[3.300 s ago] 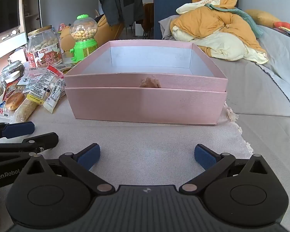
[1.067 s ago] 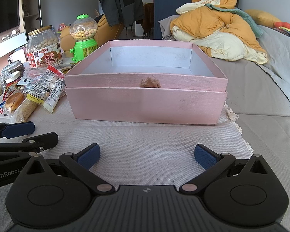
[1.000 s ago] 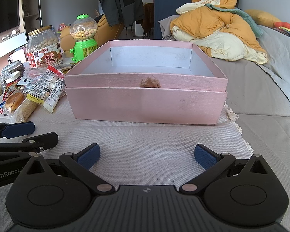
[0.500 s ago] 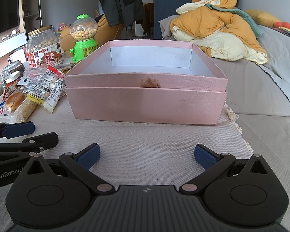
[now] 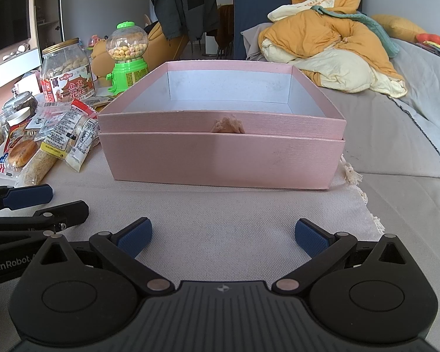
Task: Organize snacks
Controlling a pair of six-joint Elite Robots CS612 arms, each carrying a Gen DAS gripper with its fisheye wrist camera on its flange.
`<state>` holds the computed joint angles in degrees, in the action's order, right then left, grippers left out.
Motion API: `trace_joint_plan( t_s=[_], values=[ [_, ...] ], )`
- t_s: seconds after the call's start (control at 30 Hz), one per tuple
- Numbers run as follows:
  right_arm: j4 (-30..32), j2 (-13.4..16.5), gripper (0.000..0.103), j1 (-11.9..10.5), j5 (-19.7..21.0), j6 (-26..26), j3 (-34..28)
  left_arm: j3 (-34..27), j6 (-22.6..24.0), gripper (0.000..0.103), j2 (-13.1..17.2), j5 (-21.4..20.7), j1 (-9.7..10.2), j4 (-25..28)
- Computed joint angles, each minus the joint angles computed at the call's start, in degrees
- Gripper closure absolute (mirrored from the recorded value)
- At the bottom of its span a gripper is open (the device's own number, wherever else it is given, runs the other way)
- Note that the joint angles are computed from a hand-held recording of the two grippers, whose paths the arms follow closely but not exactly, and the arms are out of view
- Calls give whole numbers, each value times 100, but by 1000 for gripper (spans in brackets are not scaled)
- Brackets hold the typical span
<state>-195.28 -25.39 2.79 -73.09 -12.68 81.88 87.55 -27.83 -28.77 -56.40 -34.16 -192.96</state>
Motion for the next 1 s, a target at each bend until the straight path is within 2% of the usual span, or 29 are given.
trace_joint_plan(
  t_s=[0.13,0.2,0.27,0.33,0.4,0.47,0.57,0.67,0.77,0.87,0.93,1.0],
  values=[
    [88,-27,0,-9,45,-22,9,-29,32,42,8,16,0,36],
    [525,-133,0,-23,92,-201,14,-20,52,43,5,-32,11,-3],
    [852,-202,0,-25,91,-52,-19,74,69,45,-32,-301,68,-205],
    [1116,-239,0,43,-155,-269,-72,203,42,45,-108,-595,150,-462],
    [1391,-263,0,37,-128,-319,-147,294,134,45,-173,-579,205,-751],
    [1660,-249,0,30,49,-586,-283,302,364,46,-233,-497,278,-856],
    [1901,-214,0,21,368,-677,-451,93,425,47,-266,-662,440,-453],
    [1915,-228,0,0,756,-696,-482,-354,629,46,-75,-753,548,-193],
    [1715,-285,0,16,777,-914,-381,-770,909,45,77,-754,609,527],
    [1768,-361,0,18,725,-1253,-239,-877,1339,44,200,-645,604,431],
    [1774,-401,0,5,732,-1466,-118,-817,1397,47,176,-751,617,382],
    [1716,-411,0,8,747,-1614,-47,-758,1457,54,163,-800,617,287]
  ],
)
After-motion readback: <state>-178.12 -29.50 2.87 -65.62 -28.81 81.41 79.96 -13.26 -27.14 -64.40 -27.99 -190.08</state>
